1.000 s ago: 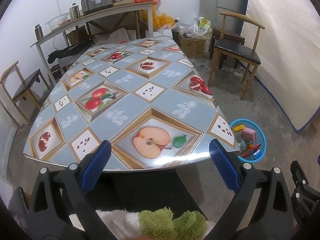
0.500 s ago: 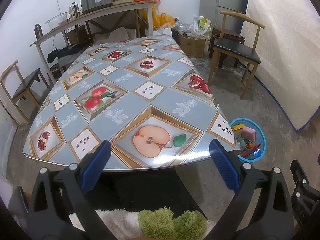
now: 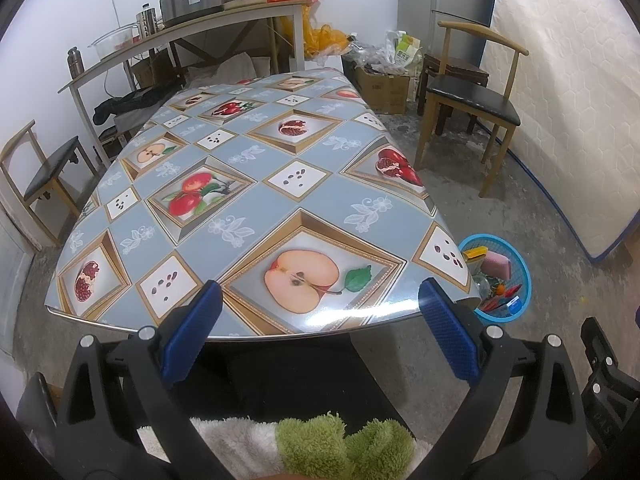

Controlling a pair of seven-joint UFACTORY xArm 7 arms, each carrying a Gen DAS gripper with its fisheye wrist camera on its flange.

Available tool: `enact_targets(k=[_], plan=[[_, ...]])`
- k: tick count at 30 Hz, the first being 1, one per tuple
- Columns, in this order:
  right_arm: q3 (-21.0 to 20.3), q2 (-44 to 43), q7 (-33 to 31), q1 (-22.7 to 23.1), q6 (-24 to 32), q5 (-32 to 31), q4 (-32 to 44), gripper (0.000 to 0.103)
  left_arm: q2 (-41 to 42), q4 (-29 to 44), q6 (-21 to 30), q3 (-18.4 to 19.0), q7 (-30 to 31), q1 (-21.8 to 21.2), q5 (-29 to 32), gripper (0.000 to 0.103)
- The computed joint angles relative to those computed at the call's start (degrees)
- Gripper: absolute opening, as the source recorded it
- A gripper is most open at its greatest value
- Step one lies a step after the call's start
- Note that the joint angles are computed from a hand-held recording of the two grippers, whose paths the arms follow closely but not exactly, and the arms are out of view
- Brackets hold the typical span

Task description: Collect trash

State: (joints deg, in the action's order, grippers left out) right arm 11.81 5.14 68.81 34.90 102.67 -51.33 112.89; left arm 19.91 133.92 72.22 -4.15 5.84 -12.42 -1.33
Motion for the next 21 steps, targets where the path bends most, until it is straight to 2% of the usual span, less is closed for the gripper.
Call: enact_targets(k=[21], plan=[[-0.22, 0.24, -0.08, 0.3, 0.17, -0.06, 0.38, 0.097, -0.2, -0.36, 0.01, -0.02, 0.11, 0.06, -0.12, 0.094]])
